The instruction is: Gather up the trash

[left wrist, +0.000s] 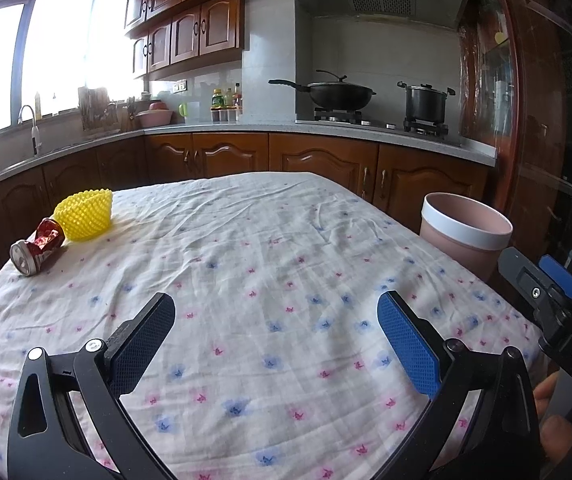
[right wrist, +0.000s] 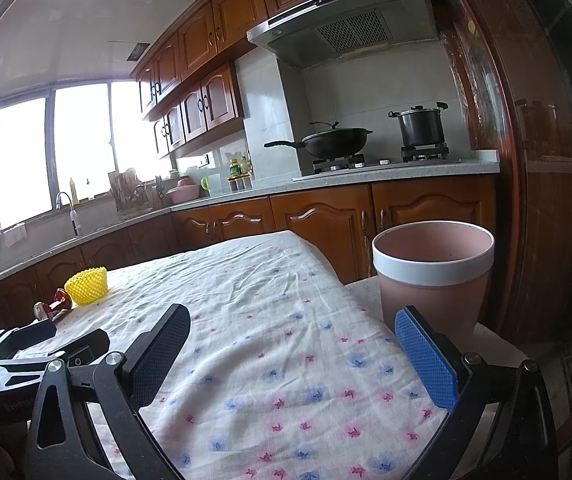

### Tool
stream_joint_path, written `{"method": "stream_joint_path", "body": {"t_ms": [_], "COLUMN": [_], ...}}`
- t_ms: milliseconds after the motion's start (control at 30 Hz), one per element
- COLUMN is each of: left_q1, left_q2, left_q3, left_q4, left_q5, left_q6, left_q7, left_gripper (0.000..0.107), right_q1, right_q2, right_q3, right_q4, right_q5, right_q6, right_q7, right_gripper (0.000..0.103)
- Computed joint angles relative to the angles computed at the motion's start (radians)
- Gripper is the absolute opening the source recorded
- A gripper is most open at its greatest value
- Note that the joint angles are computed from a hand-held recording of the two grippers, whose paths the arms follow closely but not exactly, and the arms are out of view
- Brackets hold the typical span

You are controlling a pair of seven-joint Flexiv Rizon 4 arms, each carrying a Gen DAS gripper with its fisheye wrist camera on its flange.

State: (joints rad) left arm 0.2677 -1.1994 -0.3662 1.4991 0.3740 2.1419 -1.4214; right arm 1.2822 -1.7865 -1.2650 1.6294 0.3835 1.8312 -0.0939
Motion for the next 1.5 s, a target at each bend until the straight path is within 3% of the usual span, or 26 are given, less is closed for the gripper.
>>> {"method": "stream_joint_path", "body": {"t_ms": [1500], "left_q1": [0.014], "left_q2": [-0.018], "left_q3": [-0.027], "left_q4": [-0.015], "left_q5": [0.003], "left_q6": [-0.026], "left_q7": [0.026], "left_gripper": [0.103], "right_q1": [0.002], "right_q2": [0.009], "right_q3": [0.000], "right_q4": [-0.005], "right_q5": [-0.022], "right_q6": [-0.009], "right_q7": [0.021], "right_gripper": [0.103]}}
